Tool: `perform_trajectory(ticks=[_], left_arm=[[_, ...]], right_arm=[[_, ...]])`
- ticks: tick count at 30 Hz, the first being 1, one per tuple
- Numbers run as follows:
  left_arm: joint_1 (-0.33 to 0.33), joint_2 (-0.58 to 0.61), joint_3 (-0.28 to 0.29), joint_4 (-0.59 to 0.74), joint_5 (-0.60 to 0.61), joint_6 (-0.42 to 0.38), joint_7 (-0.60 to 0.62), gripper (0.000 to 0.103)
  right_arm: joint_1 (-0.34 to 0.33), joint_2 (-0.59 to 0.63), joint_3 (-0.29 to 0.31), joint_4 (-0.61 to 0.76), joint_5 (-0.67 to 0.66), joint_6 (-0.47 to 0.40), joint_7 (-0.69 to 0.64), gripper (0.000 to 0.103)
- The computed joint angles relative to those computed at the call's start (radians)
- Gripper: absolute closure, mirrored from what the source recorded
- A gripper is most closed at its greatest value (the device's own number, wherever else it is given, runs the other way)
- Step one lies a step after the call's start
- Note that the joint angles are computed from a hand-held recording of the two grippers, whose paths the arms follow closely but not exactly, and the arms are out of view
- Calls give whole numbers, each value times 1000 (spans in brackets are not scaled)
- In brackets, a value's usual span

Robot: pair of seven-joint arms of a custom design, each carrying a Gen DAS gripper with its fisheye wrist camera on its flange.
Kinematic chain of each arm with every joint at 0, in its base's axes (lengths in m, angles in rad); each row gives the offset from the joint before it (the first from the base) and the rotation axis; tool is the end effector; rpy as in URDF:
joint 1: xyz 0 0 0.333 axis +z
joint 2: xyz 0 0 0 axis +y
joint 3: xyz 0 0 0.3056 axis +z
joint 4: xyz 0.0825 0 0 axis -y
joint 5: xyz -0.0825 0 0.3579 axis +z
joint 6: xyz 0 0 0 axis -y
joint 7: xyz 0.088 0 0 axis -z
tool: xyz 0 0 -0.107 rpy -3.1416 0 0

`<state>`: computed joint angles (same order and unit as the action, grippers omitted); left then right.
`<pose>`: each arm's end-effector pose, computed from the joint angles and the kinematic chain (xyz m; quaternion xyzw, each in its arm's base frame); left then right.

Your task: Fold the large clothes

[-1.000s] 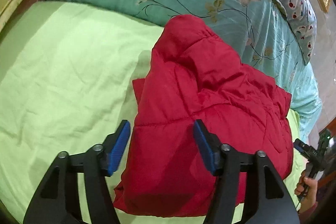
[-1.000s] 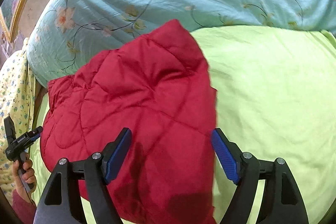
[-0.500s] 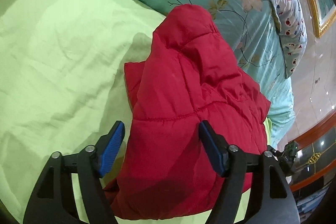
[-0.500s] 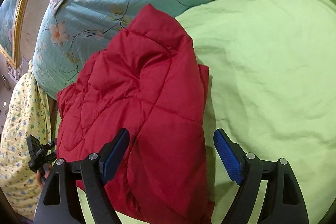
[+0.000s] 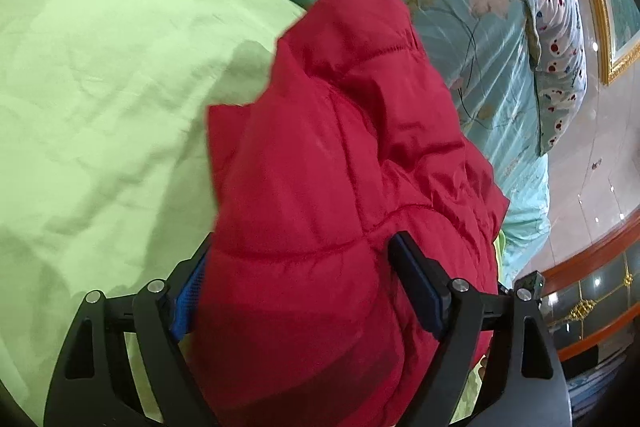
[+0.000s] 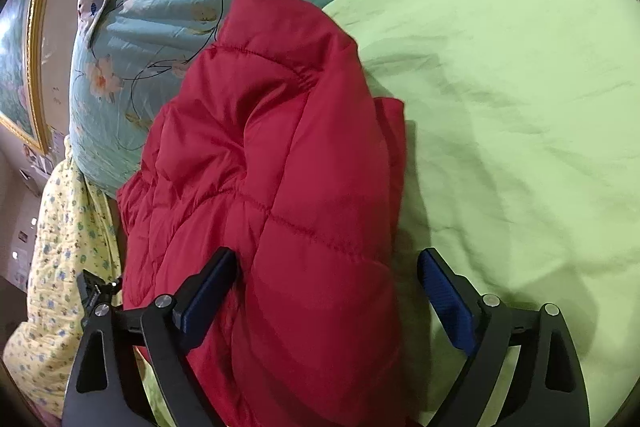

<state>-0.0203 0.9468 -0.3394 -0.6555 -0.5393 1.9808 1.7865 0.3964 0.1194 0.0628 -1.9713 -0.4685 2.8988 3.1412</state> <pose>0.7569 -0.1636 0.4829 0.5503 -0.7162 0.4041 0.1442 0.5309 0.2909 0.5048 -0.3826 0.8295 -0.0459 0.4042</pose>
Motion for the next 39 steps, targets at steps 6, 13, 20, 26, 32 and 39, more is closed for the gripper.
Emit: perform_trajectory(ticks=[6, 13, 20, 26, 32, 39], left_arm=[[-17, -21, 5, -34, 30, 35, 29, 25], [33, -203, 2, -308, -49, 139, 188, 59], [87, -405, 10, -561, -170, 188, 326, 64], [137, -600, 57, -800, -317, 159, 457, 65], [154, -785, 142, -1023, -438, 96, 560, 65], [113, -868, 217, -1145, -439, 103, 603, 65]], right_arm=[[-11, 59, 14, 45, 97, 31, -77, 11], [20, 45, 9, 80, 106, -26, -133, 51], [61, -9, 20, 103, -4, -101, -48, 63], [88, -74, 68, 75, -44, -152, -14, 65], [112, -143, 121, 0, -90, -153, 74, 65], [122, -180, 161, -60, -145, -153, 180, 65]])
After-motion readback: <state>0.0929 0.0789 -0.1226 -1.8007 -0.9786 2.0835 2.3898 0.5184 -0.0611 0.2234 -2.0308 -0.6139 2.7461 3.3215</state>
